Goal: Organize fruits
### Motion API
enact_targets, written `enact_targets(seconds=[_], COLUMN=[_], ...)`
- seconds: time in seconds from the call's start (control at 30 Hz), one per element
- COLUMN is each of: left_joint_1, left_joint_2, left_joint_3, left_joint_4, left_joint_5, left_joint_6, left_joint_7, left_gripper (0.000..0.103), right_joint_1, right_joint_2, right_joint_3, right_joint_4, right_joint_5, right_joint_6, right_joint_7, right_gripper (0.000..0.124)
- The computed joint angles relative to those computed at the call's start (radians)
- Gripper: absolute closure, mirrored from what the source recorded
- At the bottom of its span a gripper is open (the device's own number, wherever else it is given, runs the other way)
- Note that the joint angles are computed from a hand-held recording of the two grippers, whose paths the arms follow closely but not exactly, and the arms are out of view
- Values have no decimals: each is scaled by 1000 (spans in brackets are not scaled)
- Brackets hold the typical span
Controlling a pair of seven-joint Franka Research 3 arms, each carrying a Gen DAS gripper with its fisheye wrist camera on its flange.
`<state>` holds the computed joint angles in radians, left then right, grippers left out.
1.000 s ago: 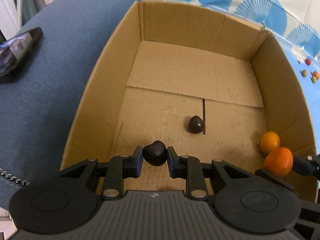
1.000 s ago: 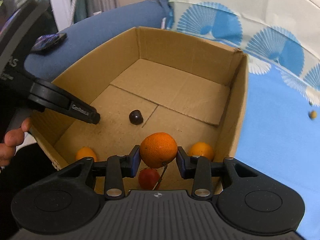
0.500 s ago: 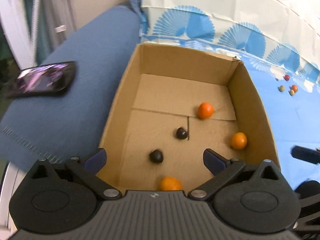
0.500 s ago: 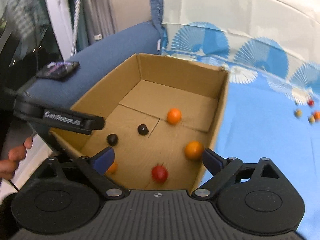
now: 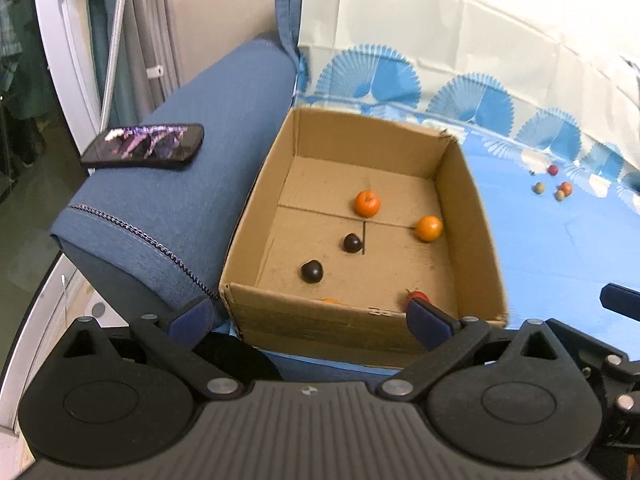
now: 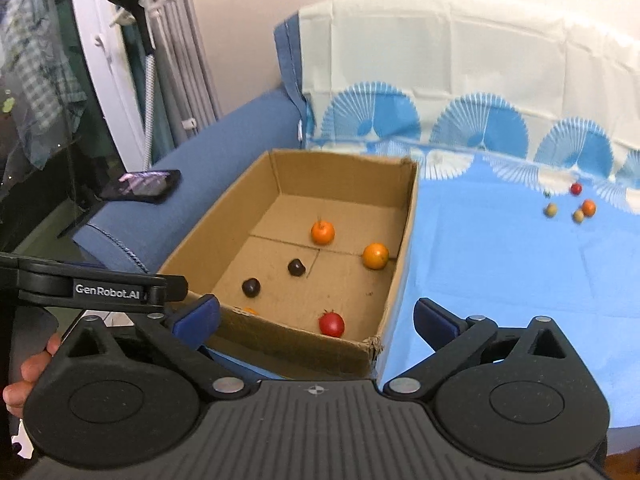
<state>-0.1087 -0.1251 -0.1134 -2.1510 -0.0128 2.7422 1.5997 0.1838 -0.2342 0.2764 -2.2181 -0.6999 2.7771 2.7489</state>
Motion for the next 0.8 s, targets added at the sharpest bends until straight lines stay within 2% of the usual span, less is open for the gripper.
enact_targets(seconds=[0.3, 0.57, 0.8], left_joint_1=[-12, -35, -41], left_joint_2=[-112, -144, -138], left_joint_3=[-1, 15, 23], left_joint_4=[-98, -125, -119], left_joint_5=[44, 71, 65], left_joint_6=[41, 50, 43], left_joint_7=[-37, -47, -37], left_gripper=[0, 0, 0], right_joint_1=[-37, -67, -68], right_joint_2=[-95, -132, -129], right_joint_3=[60, 103, 107], right_joint_4=[-47, -62, -61], right_joint_5=[-58, -66, -58], right_joint_6=[-10, -33, -40], right_joint_7=[71, 94, 97], right_gripper=[22, 22, 22])
